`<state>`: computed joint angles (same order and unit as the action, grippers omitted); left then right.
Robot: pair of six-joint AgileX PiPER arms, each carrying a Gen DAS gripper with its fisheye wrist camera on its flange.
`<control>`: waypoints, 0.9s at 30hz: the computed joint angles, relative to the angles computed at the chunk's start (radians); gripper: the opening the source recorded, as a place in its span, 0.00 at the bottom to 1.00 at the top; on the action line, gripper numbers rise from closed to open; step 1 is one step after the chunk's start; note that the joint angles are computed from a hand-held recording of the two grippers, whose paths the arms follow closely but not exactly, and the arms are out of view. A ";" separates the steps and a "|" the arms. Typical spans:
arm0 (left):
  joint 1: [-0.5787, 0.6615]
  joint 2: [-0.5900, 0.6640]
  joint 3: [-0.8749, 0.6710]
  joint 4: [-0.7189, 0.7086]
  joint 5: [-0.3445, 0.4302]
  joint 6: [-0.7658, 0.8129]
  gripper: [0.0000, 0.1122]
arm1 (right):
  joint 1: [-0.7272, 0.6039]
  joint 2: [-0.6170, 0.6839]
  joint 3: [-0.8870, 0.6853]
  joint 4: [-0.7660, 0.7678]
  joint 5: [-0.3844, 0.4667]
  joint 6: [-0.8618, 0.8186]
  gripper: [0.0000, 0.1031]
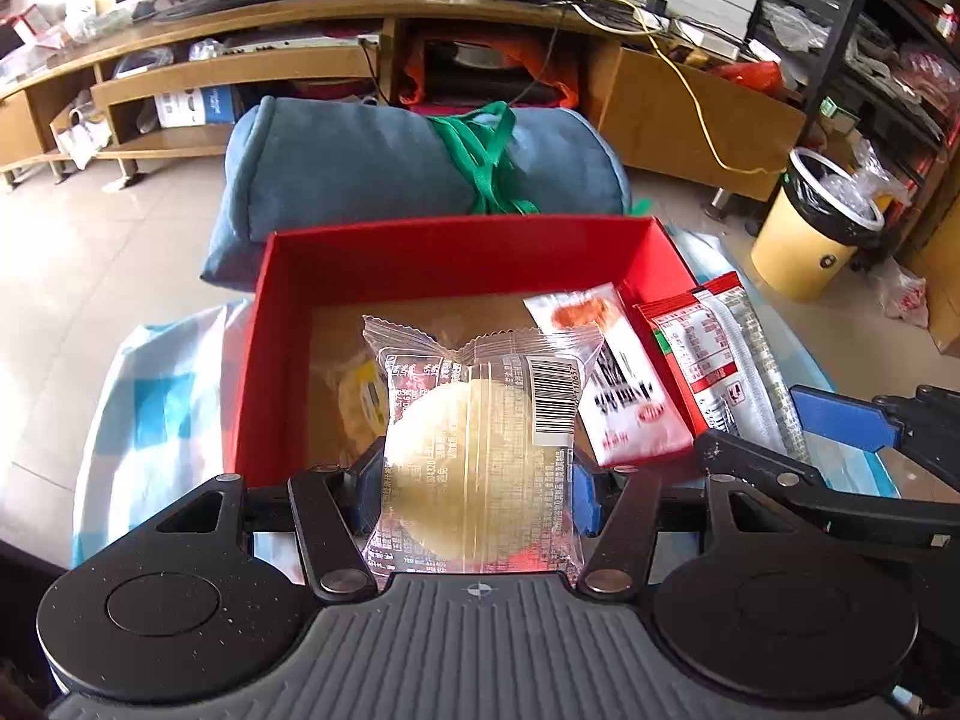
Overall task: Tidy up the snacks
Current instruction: 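Carry the cake and striped bag into the red box and open both tools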
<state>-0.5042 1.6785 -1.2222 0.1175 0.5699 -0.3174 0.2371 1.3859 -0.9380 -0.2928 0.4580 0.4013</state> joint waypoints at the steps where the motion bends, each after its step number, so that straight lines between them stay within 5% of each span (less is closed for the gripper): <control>1: 0.003 0.010 -0.013 0.002 0.002 -0.002 0.57 | -0.004 0.012 -0.011 0.003 -0.003 -0.005 0.45; 27: 0.009 0.272 -0.271 0.124 0.056 -0.123 0.57 | -0.081 0.336 -0.268 0.059 -0.018 -0.126 0.40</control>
<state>-0.4948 1.9505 -1.4935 0.2417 0.6255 -0.4402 0.1560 1.7216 -1.2064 -0.2337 0.4405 0.2748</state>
